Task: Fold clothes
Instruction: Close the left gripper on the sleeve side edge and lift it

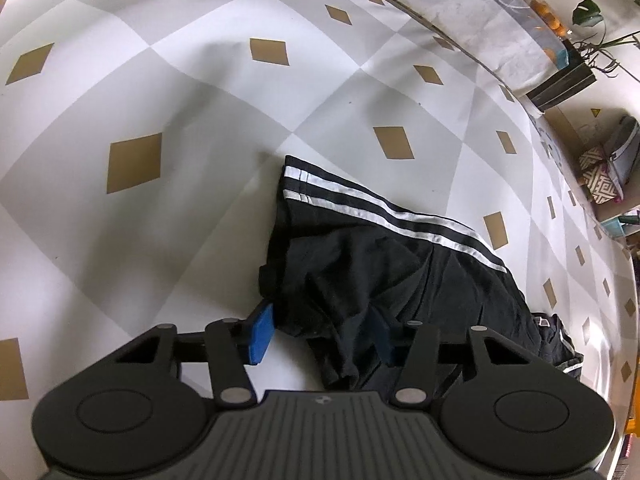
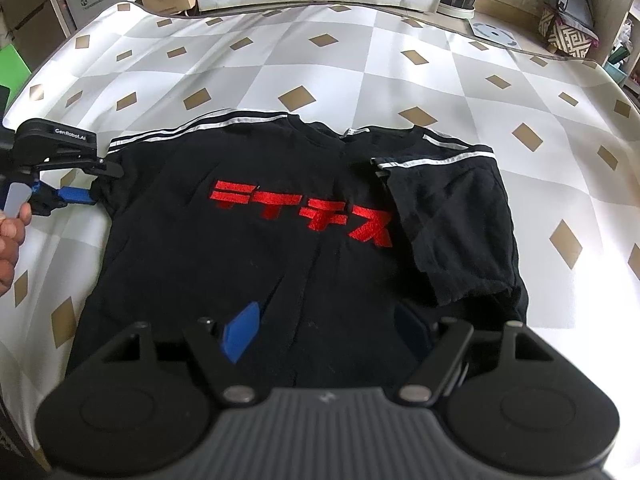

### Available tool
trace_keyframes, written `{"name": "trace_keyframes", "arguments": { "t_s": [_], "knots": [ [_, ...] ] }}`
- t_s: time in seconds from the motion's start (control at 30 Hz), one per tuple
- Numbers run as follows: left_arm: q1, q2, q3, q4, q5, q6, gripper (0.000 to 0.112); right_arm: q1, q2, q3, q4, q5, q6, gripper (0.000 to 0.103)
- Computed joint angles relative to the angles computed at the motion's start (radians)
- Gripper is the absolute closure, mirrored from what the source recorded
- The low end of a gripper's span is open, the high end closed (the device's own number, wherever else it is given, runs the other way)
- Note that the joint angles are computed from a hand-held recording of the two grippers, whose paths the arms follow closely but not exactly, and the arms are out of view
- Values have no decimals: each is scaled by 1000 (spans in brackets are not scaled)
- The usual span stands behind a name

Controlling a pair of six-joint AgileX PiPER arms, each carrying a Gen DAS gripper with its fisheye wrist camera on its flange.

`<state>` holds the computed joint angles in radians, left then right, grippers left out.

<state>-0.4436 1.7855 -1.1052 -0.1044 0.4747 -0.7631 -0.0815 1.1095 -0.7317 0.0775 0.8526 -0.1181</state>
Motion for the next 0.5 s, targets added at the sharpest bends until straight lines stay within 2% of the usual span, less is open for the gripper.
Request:
{"name": "trace_keyframes", "arguments": {
  "t_s": [0.1,0.33,0.43,0.47,0.5],
  "knots": [
    [3,-3,6,8,-10,-30,63,-2,-1,-2,-4,2,4,30],
    [-31,9,-7,181,-6,-209,65,-4,1,-1,-3,1,4,30],
    [-44,10,-7,250,7,-288,84,-7,5,-2,-6,0,6,30],
    [-43,8,-3,253,6,-299,96,-7,8,-3,-10,1,11,30],
    [-39,6,5,238,-4,-296,99,-6,9,-4,-12,1,13,30]
  ]
}}
